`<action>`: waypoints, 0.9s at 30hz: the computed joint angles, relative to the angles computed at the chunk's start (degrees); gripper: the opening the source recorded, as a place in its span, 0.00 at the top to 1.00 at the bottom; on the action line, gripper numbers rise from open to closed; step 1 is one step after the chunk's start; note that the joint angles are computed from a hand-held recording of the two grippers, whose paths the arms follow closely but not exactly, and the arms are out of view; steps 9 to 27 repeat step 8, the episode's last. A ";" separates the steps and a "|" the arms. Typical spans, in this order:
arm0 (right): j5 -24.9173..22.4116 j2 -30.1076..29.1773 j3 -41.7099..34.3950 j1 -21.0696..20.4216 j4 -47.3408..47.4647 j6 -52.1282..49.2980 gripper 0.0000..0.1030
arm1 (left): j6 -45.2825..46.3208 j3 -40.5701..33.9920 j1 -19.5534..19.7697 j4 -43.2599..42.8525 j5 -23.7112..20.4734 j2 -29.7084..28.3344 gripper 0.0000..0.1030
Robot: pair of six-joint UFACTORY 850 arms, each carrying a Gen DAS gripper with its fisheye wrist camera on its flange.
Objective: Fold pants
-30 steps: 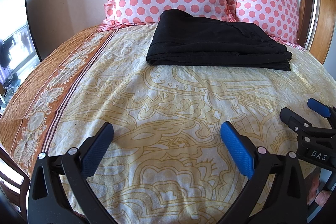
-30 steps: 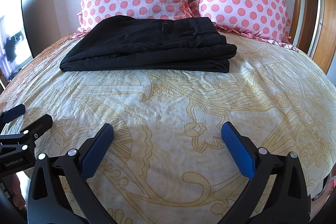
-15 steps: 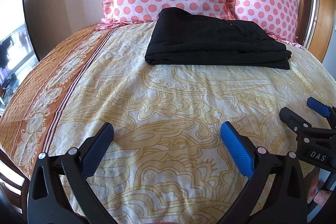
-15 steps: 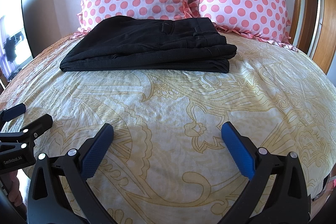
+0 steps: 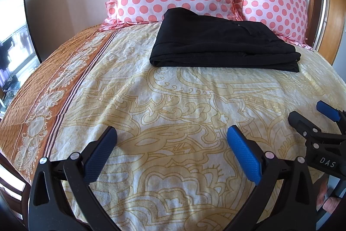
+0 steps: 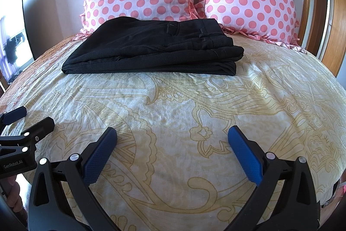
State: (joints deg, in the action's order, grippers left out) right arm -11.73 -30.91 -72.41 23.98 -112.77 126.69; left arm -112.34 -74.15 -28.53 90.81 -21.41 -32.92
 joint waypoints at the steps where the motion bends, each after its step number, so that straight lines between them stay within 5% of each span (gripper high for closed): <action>1: 0.02 -0.02 -0.02 -0.01 0.07 -0.09 0.01 | 0.06 -0.05 0.01 -0.03 0.01 -0.04 0.02; 27: -0.08 -0.04 0.00 0.04 -0.11 0.14 0.01 | 0.05 0.00 0.03 0.02 0.05 -0.03 0.02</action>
